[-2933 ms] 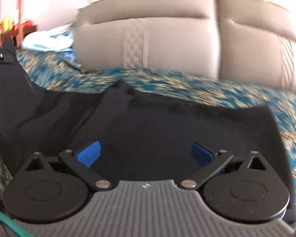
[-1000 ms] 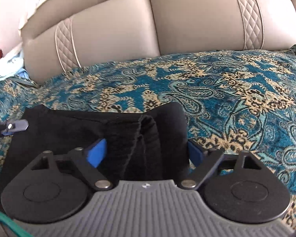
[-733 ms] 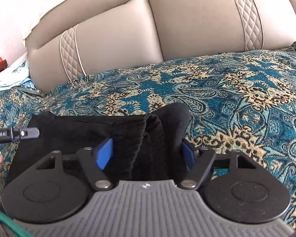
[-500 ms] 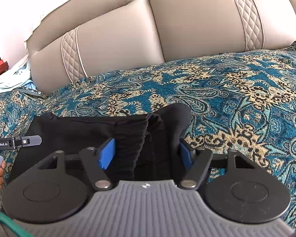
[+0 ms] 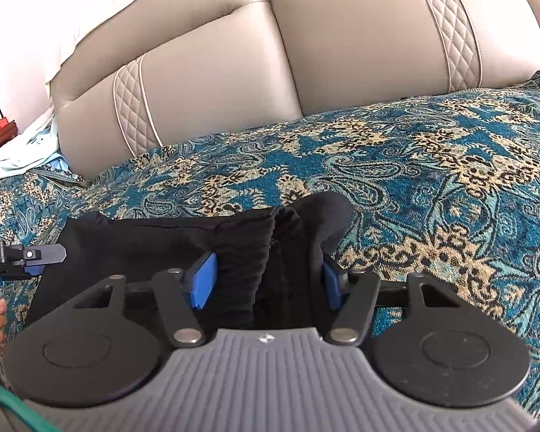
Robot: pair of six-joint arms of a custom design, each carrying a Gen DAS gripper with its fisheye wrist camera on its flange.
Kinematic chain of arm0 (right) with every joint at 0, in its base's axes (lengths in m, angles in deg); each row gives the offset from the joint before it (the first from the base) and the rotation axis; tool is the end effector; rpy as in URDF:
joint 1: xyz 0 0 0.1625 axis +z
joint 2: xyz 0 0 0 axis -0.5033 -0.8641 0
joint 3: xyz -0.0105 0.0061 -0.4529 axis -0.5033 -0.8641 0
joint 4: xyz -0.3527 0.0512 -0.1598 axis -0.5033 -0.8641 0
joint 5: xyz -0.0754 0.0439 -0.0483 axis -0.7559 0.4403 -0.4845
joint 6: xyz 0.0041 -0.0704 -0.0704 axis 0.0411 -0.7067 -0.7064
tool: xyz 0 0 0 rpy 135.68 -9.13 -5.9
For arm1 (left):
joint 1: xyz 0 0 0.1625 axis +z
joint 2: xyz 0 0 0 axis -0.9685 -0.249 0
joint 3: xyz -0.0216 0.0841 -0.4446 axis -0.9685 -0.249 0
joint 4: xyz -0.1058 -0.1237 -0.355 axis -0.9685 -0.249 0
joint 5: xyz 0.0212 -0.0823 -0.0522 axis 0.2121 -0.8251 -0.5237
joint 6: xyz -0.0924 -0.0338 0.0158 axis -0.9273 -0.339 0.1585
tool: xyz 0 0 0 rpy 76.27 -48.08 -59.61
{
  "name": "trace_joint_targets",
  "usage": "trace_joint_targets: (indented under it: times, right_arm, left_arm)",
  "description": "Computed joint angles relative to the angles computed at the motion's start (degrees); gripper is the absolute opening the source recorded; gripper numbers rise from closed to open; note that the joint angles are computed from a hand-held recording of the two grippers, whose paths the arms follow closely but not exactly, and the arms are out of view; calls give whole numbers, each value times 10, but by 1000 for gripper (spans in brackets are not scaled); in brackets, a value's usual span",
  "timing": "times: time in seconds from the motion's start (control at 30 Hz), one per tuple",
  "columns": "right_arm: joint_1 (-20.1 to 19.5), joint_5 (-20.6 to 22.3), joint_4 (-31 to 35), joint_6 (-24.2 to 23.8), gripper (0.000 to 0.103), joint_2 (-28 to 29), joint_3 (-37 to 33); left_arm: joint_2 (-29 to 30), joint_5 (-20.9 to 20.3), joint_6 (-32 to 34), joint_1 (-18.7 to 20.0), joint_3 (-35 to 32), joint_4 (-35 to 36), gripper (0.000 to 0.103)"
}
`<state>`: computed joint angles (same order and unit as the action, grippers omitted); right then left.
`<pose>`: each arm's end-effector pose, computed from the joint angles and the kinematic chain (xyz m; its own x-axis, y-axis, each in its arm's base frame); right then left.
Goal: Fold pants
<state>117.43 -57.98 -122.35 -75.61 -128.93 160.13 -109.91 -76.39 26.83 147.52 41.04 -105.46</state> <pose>0.0634 -0.6769 0.1936 -0.8828 0.2321 0.4085 -0.2270 0.5505 -0.8034 -0.1226 -0.8216 0.1344 -0.8256 0.5359 -0.1764 0.5574 0.7263 -0.4023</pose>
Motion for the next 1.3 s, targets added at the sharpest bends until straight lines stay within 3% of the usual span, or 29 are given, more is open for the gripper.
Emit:
trace_joint_targets:
  times: [0.2,0.3,0.37,0.4,0.43,0.5,0.53,0.63,0.87,1.17,1.3]
  right_arm:
    - [-3,8,5,0,60,-2,0]
    - [-5,13,5,7,58,0,-4]
    - [-5,17,10,17,54,2,-10]
    - [-5,18,15,21,50,2,-13]
    - [-4,17,20,25,46,3,-16]
    - [-2,17,26,30,40,7,-22]
    - [-1,21,30,34,38,9,-25]
    - [-3,40,45,65,36,14,-39]
    - [6,68,84,124,30,53,-111]
    - [19,96,187,130,29,140,-301]
    - [25,78,247,119,31,177,-383]
  left_arm:
    - [8,-39,-10,9,-16,19,81]
    - [14,-79,-73,19,-8,-17,90]
    - [15,-92,-103,24,-3,-37,86]
    - [12,-73,-93,20,4,-45,71]
    - [9,-43,-75,13,16,-60,50]
    - [3,6,-40,3,42,-97,34]
    - [1,7,-39,4,47,-98,26]
    - [-1,9,-71,7,34,-70,16]
    - [17,39,-86,11,-30,-51,13]
    - [98,114,-14,10,-194,-68,13]
    - [141,156,26,11,-272,-44,13]
